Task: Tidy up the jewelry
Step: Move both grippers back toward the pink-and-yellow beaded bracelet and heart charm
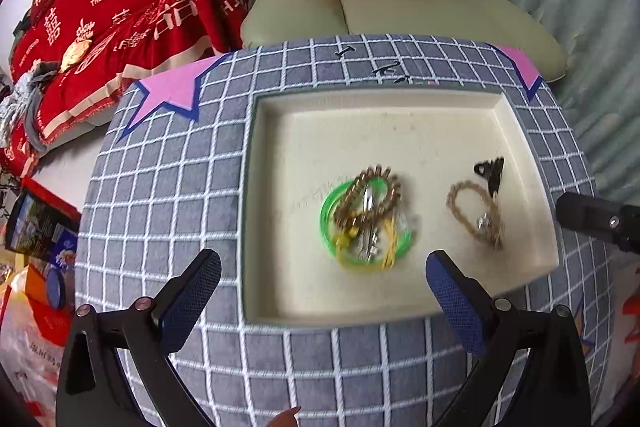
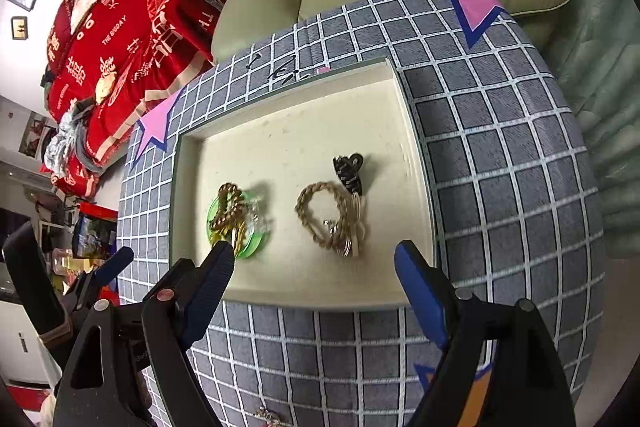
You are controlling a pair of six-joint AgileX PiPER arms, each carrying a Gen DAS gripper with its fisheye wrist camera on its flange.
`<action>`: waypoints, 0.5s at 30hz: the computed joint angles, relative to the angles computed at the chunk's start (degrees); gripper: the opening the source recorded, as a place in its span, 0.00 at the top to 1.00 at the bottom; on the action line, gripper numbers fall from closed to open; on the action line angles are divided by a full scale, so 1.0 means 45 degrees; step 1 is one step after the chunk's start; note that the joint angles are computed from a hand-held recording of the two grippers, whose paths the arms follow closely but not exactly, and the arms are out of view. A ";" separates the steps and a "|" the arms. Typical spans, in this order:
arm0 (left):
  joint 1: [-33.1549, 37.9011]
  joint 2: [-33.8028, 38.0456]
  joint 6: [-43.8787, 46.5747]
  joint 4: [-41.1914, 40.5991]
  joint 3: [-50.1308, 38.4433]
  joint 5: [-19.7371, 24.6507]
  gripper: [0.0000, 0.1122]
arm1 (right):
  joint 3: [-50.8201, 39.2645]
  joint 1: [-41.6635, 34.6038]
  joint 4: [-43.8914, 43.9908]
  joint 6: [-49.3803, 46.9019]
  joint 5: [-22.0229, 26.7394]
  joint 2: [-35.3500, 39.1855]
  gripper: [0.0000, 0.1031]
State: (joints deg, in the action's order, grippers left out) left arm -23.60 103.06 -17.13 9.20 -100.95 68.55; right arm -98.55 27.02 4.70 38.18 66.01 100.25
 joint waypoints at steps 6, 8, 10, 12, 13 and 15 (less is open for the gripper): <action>0.0012 -0.1516 0.0044 -0.0095 0.2049 -0.0147 0.08 | 0.0863 0.0796 0.0082 0.0435 0.0331 -0.0670 0.18; 0.0019 -0.2123 0.0042 -0.0170 0.2809 -0.0197 0.08 | 0.1284 0.1262 -0.0138 0.0765 0.0379 -0.0937 0.18; 0.0036 -0.2739 -0.0069 -0.0218 0.3624 -0.0306 0.08 | 0.1976 0.1775 -0.0525 0.1207 -0.0034 -0.1289 0.18; 0.0014 -0.3358 -0.0307 -0.0094 0.4538 -0.0369 0.08 | 0.2580 0.2315 -0.0678 0.1707 -0.0124 -0.1568 0.18; 0.0027 -0.3616 -0.0342 -0.0109 0.4960 -0.0403 0.08 | 0.2879 0.2571 -0.0749 0.1960 -0.0192 -0.1691 0.18; 0.0110 -0.4108 -0.0324 -0.0266 0.5757 -0.0453 0.08 | 0.3506 0.3053 -0.0839 0.2458 -0.0353 -0.1978 0.18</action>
